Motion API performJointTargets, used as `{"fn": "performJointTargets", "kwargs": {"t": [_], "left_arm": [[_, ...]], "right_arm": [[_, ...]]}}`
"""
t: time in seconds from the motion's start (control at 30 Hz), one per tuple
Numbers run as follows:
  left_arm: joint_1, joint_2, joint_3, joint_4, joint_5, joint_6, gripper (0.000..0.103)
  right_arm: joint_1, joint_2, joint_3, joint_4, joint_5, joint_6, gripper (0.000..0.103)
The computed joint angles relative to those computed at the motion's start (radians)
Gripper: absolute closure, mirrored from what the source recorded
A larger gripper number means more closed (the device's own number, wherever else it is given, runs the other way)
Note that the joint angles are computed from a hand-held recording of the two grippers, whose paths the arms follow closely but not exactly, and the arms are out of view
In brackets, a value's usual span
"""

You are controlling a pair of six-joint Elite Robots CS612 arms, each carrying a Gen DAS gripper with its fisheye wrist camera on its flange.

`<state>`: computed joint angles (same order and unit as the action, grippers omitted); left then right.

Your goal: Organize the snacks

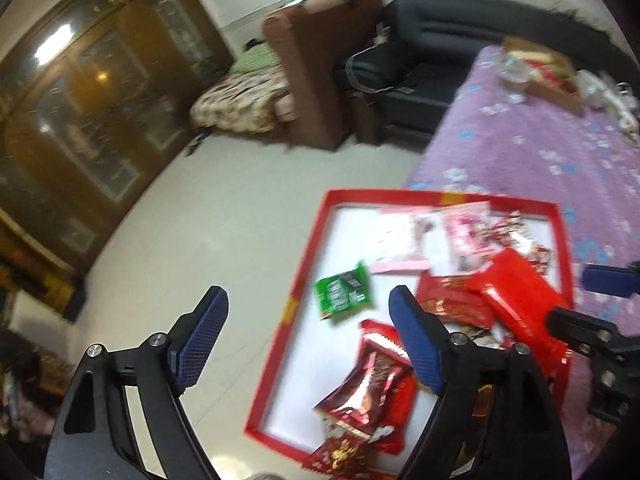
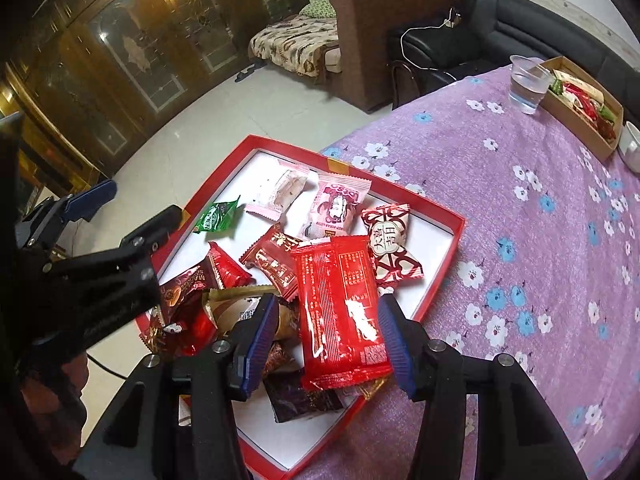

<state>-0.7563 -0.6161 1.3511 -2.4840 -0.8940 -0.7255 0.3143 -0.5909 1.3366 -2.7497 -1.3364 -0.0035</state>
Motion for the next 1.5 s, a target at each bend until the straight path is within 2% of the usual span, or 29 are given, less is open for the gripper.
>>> {"fn": "performJointTargets", "kwargs": {"t": [0.03, 0.1, 0.17, 0.27, 0.33, 0.4, 0.63, 0.97, 1.1, 1.2, 1.5], "left_arm": [[-0.003, -0.001, -0.009, 0.046, 0.014, -0.026, 0.020], [-0.008, -0.009, 0.004, 0.043, 0.036, -0.048, 0.020], [-0.012, -0.025, 0.039, -0.047, 0.032, -0.045, 0.020], [-0.009, -0.048, 0.086, -0.200, -0.027, -0.018, 0.020], [-0.011, -0.057, 0.097, -0.228, -0.038, -0.029, 0.020], [-0.012, -0.065, 0.096, -0.211, -0.042, -0.045, 0.020], [-0.027, -0.080, 0.114, -0.236, -0.039, -0.067, 0.020], [-0.038, -0.088, 0.116, -0.158, -0.035, -0.115, 0.020], [-0.043, -0.089, 0.106, -0.076, -0.035, -0.164, 0.016], [-0.044, -0.087, 0.101, -0.048, -0.039, -0.180, 0.016], [-0.057, -0.091, 0.111, -0.065, -0.010, -0.174, 0.016]], "right_arm": [[-0.001, -0.002, 0.004, -0.003, 0.002, 0.001, 0.049], [-0.004, -0.009, 0.020, -0.020, 0.008, 0.002, 0.049], [-0.005, -0.016, 0.034, -0.037, 0.011, -0.004, 0.049], [-0.005, -0.026, 0.054, -0.058, 0.009, -0.018, 0.048], [-0.005, -0.032, 0.065, -0.067, 0.015, -0.026, 0.048], [-0.005, -0.039, 0.079, -0.081, 0.017, -0.040, 0.048], [-0.002, -0.058, 0.115, -0.101, 0.021, -0.082, 0.046], [0.001, -0.070, 0.136, -0.103, 0.032, -0.125, 0.046], [0.002, -0.071, 0.138, -0.101, 0.038, -0.141, 0.046], [0.001, -0.070, 0.138, -0.102, 0.040, -0.147, 0.046], [-0.005, -0.066, 0.132, -0.092, 0.052, -0.151, 0.045]]}}
